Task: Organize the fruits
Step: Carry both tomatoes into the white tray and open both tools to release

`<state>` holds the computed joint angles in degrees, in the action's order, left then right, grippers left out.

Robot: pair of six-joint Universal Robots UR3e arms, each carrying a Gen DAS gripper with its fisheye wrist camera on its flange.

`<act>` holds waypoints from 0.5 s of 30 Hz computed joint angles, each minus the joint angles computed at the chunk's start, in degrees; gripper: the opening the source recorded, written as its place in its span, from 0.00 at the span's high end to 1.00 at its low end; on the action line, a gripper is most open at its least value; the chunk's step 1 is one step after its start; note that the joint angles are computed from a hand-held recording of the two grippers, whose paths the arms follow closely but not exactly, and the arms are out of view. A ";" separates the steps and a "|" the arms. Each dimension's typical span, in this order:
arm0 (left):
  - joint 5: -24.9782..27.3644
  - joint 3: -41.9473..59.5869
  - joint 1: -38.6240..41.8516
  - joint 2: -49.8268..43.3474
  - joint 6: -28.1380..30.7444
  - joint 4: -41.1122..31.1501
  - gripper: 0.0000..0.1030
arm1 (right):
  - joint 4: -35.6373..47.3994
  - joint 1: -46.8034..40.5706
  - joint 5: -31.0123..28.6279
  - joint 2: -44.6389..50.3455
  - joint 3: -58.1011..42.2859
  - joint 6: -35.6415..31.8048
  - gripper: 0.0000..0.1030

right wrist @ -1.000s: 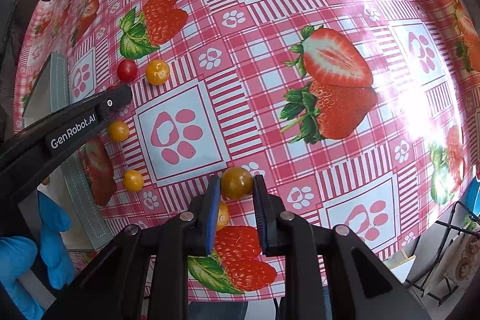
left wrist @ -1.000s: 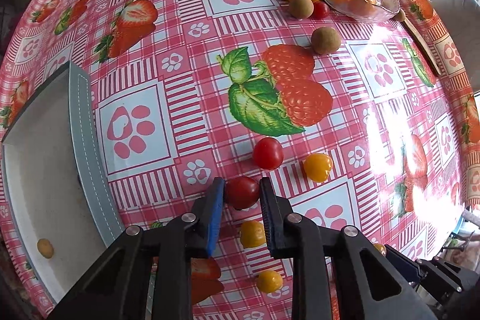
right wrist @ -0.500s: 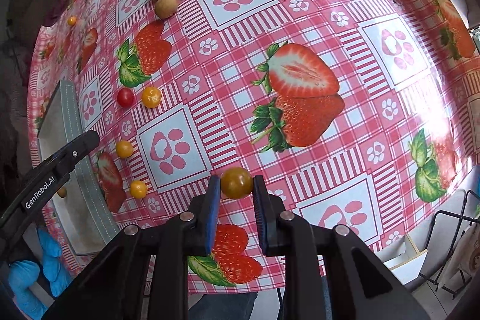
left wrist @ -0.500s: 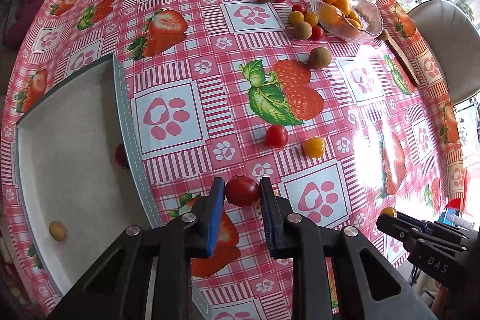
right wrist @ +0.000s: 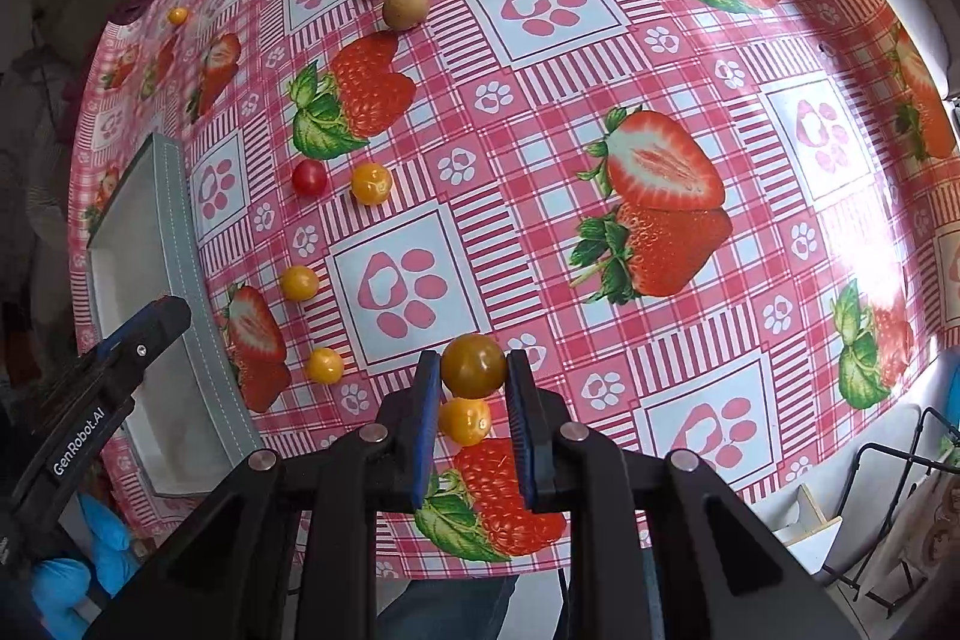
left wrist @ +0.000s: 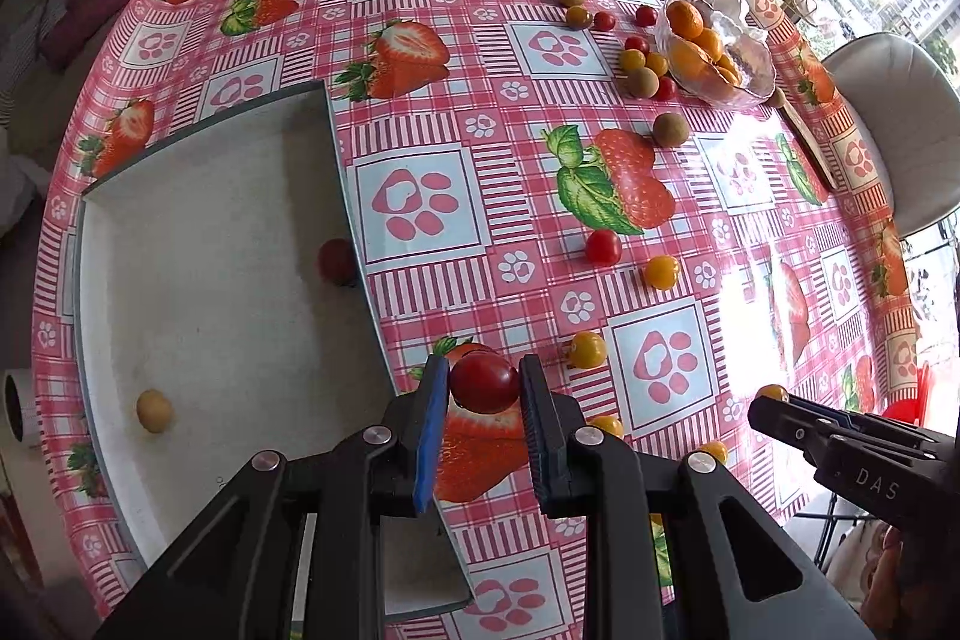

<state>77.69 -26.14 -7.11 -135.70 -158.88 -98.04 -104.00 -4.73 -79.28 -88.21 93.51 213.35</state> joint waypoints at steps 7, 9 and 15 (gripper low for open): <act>0.31 -11.38 4.92 6.35 0.19 5.25 0.75 | 1.19 5.86 -0.22 8.06 -10.53 1.12 0.77; 0.52 -15.19 6.68 8.35 0.43 6.89 0.75 | 1.90 7.56 -0.13 10.71 -14.19 1.18 0.77; 2.22 -25.60 11.68 13.45 1.23 11.45 0.75 | 5.15 12.50 0.52 19.82 -27.57 0.59 0.77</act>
